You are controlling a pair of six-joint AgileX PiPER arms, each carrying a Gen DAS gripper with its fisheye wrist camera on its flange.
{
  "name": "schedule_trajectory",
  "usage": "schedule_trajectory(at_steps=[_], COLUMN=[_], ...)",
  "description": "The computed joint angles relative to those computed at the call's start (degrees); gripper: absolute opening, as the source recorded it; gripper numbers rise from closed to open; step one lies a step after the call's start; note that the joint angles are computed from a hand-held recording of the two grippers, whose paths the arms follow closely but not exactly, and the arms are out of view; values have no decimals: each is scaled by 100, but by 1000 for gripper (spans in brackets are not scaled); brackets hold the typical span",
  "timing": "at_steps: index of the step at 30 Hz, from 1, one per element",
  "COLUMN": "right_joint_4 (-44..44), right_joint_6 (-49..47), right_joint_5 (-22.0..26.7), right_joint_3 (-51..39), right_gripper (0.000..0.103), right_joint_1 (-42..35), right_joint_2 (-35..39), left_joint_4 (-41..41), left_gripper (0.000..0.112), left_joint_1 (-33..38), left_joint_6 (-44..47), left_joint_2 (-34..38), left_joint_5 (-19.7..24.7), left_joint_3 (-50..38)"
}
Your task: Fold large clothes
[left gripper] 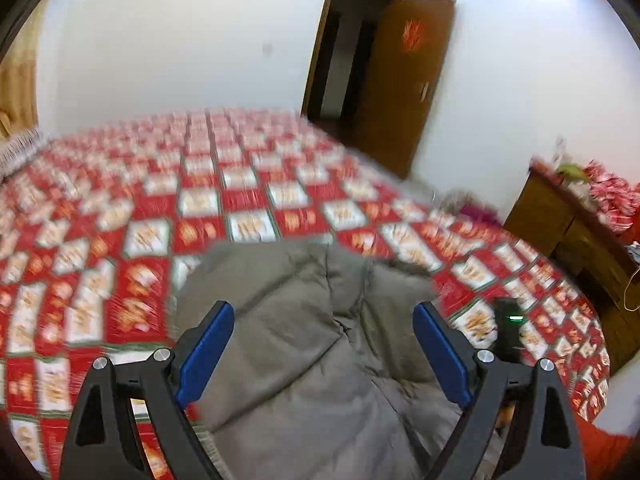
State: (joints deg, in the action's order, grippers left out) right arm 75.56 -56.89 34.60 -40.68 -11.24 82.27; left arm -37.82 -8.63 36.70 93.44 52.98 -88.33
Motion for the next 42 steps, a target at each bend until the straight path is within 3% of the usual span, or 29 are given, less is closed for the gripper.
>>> schedule_trajectory(at_steps=[4, 7, 12, 16, 19, 22, 27, 31, 33, 36, 42], right_joint_4=[103, 150, 354, 465, 394, -61, -1326, -1274, -1207, -1899, -3324], right_joint_6=[-111, -180, -379, -475, -377, 213, 1426, 1357, 1474, 2304, 3905], right_joint_5=[-1, 3, 49, -40, -140, -289, 300, 1350, 1630, 1093, 403], right_joint_3=[82, 105, 177, 243, 289, 400, 938, 1025, 953, 826, 383], right_gripper=[24, 23, 21, 20, 19, 19, 27, 27, 27, 27, 27], right_joint_1=[-25, -35, -71, -23, 36, 88, -747, -1634, -1674, -862, 288], right_joint_2=[-31, -32, -23, -61, -133, -473, -1882, -2732, -2945, -3216, -3655], left_joint_4=[1134, 1263, 2581, 2578, 3556, 3866, 4567, 4563, 4541, 4200, 3963], left_gripper=[91, 91, 93, 95, 98, 98, 98, 98, 98, 98, 98], left_joint_1=[-1296, -1672, -2210, -2243, -2485, -2547, -2671, -2672, -2666, -2500, -1700], left_joint_6=[-696, -992, -1818, -1870, -2772, -3086, -3738, -3747, -3737, -3614, -3059], left_joint_2=[648, 875, 1402, 1606, 1751, 1876, 1826, 1783, 1735, 1397, -559], left_joint_5=[-1173, -1233, -1789, -2115, -2382, -2335, -2461, -2397, -2112, -1405, -1681], left_joint_3=[129, 29, -68, 23, 81, -14, 107, 96, -29, -205, 1083])
